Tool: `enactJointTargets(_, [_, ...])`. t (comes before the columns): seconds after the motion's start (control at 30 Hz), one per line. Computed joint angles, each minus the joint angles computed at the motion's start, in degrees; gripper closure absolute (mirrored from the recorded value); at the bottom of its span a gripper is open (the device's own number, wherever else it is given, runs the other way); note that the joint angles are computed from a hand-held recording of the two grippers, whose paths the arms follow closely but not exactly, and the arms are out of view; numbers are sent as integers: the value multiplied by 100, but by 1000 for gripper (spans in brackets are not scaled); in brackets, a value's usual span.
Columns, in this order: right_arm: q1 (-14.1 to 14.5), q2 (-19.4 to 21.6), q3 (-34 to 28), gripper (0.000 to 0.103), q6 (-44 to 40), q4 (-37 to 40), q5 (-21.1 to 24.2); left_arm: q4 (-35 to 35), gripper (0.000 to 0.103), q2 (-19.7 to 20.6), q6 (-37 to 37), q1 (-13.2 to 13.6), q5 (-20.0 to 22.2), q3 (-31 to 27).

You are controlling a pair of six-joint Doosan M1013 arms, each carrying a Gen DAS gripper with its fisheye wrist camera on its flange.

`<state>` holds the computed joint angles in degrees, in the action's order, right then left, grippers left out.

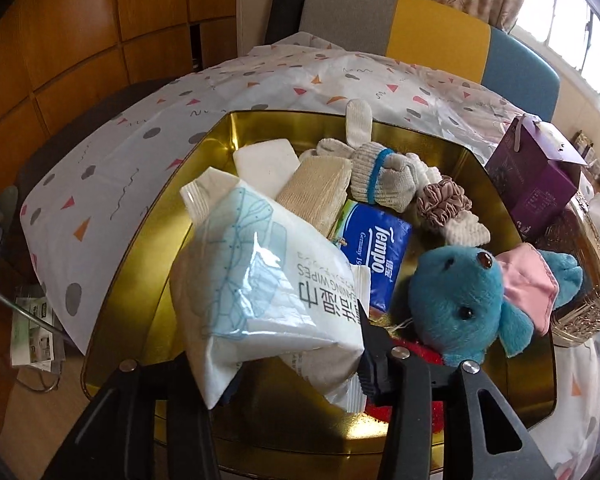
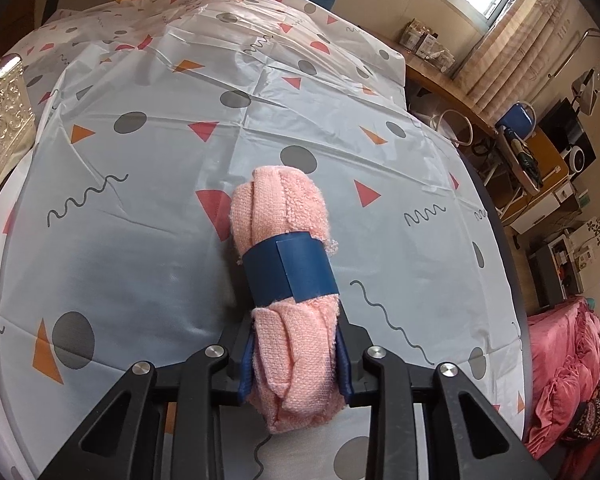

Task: Organize soft objects
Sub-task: 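Carry the wipes pack into the gold tray and open the left gripper, then carry the pink towel roll over the gold tray with the right gripper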

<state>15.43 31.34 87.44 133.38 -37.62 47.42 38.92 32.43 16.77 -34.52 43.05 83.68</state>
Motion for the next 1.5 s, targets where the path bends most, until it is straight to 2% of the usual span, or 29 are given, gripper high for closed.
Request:
enactJointTargets(0.03, [7,4,-3,72,6,-14,7,44,50,-6,-6,-2,2,-5])
enactJointTargets(0.1, [14,2,8,72,24,-45,7,245,39,-17,-118,-28,95,-10])
enactJointTargets(0.3, [28,2,37,72,107,-132,-13,690,33,-133,-482,-86,210,31])
enactJointTargets(0.67, [52,17,15,72,325,-157,42,1656,24,-394,-862,-273,-46,127])
enactJointTargets(0.97, [13,35,-62,72,670,55,77,1516,24,-448,-550,-344,-479,148])
enactJointTargets(1.5, [13,92,-286,72,960,341,-71,1180,24,-376,-98,-366,-624,118])
